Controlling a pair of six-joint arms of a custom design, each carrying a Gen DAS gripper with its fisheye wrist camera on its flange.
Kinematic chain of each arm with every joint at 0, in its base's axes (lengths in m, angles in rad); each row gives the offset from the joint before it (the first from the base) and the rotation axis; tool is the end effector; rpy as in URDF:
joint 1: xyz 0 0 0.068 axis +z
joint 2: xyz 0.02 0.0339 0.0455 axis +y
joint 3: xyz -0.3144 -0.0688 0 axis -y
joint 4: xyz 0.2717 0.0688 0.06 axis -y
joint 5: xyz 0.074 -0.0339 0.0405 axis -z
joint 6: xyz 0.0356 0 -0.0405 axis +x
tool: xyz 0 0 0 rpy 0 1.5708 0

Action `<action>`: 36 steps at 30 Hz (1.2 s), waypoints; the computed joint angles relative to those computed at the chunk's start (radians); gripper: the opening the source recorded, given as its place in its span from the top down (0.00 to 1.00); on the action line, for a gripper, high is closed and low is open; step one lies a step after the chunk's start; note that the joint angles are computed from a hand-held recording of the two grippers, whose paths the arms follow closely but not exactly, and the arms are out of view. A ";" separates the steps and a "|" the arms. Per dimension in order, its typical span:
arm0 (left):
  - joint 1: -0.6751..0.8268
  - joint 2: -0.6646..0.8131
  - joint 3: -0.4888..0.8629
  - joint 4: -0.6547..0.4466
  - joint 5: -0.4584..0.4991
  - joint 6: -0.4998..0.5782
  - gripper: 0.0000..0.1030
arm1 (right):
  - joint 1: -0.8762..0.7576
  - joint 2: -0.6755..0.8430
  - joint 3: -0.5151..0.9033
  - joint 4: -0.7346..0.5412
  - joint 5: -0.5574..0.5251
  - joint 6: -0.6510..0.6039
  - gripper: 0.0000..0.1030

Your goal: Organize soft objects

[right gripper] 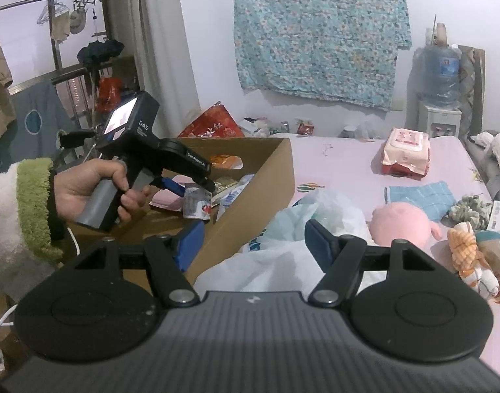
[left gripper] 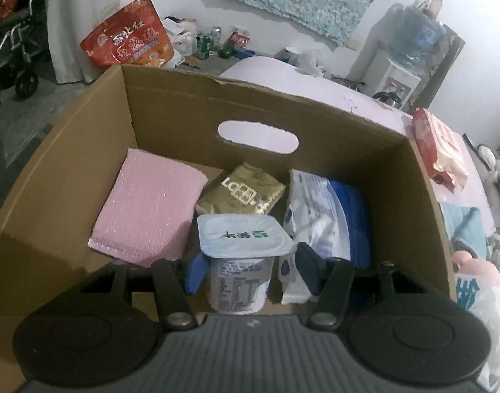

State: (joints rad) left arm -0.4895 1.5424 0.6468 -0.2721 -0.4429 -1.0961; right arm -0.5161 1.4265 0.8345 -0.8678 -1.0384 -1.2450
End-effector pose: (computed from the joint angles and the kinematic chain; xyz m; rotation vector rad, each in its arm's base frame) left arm 0.2449 -0.1132 0.1555 -0.8734 2.3981 0.0318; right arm 0.2273 -0.0937 0.2313 -0.8418 2.0123 0.6999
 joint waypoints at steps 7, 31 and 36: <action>-0.028 -0.023 -0.001 -0.043 0.055 -0.046 0.41 | -0.014 0.018 0.022 -0.022 -0.014 -0.033 0.34; -0.402 -0.077 0.273 -0.327 -0.199 -0.119 0.15 | -0.216 0.268 0.159 -0.129 -0.011 -0.129 0.31; -0.472 0.069 0.439 -0.299 -0.190 0.049 0.11 | -0.275 0.390 0.247 -0.067 0.015 -0.022 0.31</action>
